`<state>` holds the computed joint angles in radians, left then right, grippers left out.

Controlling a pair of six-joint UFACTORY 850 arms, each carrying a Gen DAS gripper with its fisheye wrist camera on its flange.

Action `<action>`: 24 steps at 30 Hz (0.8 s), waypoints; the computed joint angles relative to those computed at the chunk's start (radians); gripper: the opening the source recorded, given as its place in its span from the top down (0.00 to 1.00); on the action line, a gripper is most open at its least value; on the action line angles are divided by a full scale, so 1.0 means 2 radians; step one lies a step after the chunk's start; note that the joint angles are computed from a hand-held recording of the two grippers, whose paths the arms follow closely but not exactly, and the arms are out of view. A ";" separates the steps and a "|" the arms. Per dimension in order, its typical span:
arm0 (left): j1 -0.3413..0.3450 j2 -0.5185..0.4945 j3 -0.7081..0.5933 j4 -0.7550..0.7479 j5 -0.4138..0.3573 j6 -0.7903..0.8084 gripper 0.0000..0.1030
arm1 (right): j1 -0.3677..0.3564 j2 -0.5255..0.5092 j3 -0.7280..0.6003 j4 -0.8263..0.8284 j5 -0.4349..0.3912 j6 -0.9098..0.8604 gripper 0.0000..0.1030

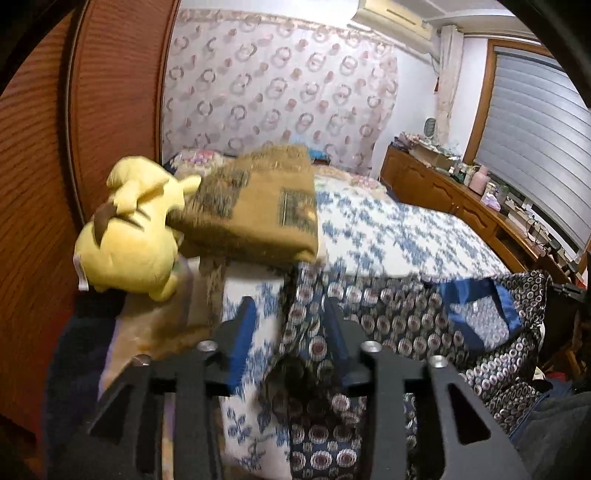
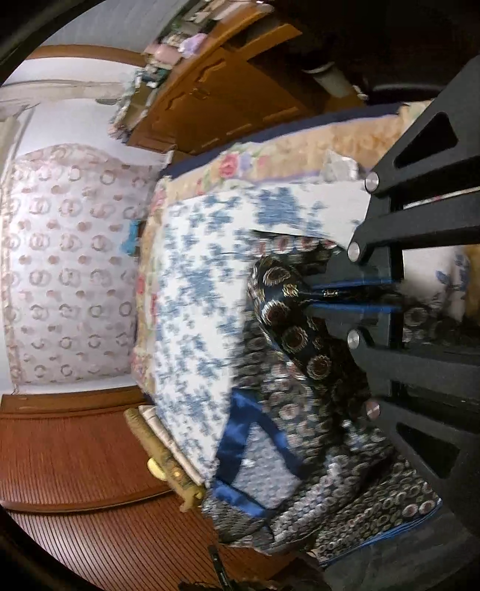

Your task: Fold small clothes

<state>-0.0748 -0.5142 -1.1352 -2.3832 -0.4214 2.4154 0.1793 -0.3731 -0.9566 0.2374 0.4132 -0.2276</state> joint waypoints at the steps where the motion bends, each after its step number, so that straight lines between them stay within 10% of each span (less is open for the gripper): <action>1: 0.000 0.001 -0.004 -0.002 0.002 0.003 0.58 | 0.001 0.006 -0.002 0.005 0.001 -0.011 0.86; 8: -0.011 -0.023 -0.060 0.053 0.030 -0.025 0.35 | 0.007 0.023 -0.016 0.035 0.015 -0.053 0.55; 24: -0.027 -0.133 -0.225 0.537 0.089 -0.511 0.31 | -0.027 -0.074 -0.121 0.009 -0.053 -0.002 0.51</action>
<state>-0.1280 -0.7796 -1.5848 -1.3098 -0.2433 1.3938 0.1251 -0.5209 -1.1989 0.2553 0.3067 -0.2308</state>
